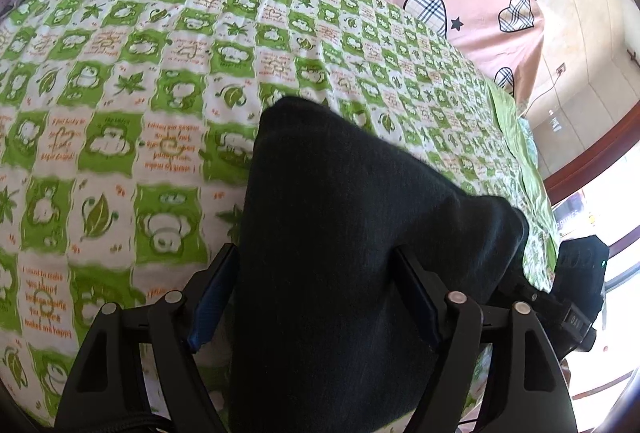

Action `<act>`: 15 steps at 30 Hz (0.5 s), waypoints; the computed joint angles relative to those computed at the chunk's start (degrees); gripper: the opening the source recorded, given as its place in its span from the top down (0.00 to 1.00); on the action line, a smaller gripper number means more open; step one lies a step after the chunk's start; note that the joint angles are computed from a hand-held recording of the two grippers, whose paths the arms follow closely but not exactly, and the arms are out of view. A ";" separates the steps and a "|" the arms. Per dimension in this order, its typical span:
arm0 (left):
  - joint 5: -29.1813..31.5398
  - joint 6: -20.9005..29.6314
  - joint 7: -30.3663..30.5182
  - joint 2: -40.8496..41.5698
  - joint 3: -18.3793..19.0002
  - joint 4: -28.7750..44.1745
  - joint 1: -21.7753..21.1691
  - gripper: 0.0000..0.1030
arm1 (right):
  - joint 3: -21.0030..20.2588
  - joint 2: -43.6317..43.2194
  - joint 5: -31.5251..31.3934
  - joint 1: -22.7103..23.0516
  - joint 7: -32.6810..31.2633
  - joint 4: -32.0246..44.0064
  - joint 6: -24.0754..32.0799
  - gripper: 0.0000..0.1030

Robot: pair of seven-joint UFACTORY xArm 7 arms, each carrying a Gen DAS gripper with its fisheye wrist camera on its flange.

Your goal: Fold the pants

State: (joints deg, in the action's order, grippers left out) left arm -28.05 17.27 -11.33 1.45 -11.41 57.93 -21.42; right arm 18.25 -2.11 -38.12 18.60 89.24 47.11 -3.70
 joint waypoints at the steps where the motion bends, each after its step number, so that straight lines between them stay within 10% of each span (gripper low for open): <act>1: -1.95 0.59 1.47 0.61 -0.01 0.84 0.18 0.32 | -0.19 -0.07 1.11 0.50 -1.16 -0.07 0.47 0.21; 8: -14.27 0.13 10.29 1.70 -0.89 0.90 1.70 0.53 | -1.70 0.53 9.84 3.49 -11.45 -1.08 -0.71 0.35; 15: -20.42 1.89 13.36 0.20 -0.56 -0.17 1.76 0.42 | 1.39 0.77 -0.34 -1.36 -1.99 -0.57 -2.13 0.38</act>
